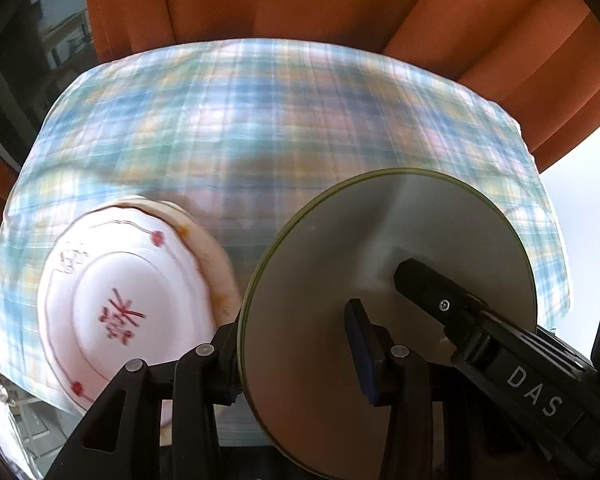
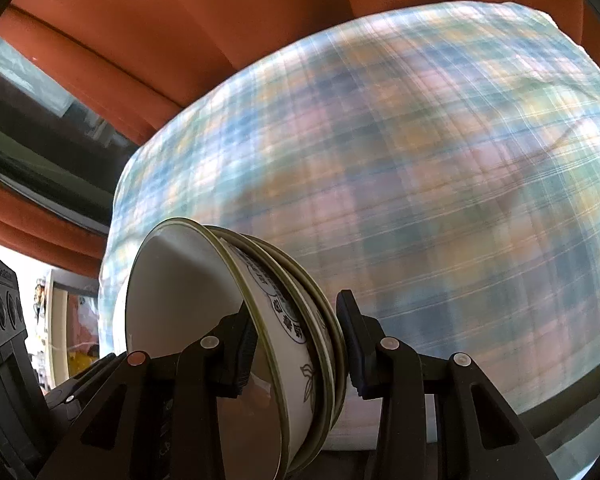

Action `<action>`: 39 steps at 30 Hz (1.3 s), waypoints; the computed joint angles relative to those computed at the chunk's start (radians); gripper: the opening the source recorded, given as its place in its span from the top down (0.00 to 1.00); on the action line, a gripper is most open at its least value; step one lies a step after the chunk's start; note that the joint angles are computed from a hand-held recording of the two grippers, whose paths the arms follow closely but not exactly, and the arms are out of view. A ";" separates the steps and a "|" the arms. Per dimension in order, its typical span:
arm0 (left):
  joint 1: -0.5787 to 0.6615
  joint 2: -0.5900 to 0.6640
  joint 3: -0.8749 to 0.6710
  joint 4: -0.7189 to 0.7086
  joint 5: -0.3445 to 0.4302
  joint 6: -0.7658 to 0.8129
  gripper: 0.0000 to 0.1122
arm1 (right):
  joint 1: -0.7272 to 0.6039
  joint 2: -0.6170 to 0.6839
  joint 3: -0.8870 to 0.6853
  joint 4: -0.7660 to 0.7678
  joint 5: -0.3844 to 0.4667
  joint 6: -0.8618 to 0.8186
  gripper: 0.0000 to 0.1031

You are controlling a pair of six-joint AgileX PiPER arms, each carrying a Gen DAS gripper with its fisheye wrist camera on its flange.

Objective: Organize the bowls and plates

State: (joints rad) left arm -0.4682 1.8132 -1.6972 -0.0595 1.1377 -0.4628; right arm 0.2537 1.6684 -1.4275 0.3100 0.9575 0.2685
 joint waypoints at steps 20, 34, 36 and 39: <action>0.384 -0.182 0.230 -0.224 -0.028 0.448 0.62 | 0.361 0.171 -0.310 -0.304 0.061 0.458 0.60; 0.567 -0.190 0.313 -0.299 0.033 0.598 0.62 | 0.485 0.319 -0.467 -0.312 0.133 0.564 0.60; 0.573 -0.181 0.310 -0.302 0.039 0.600 0.62 | 0.489 0.336 -0.490 -0.311 0.149 0.563 0.60; 0.584 -0.162 0.306 -0.309 0.053 0.611 0.62 | 0.492 0.366 -0.525 -0.306 0.178 0.568 0.60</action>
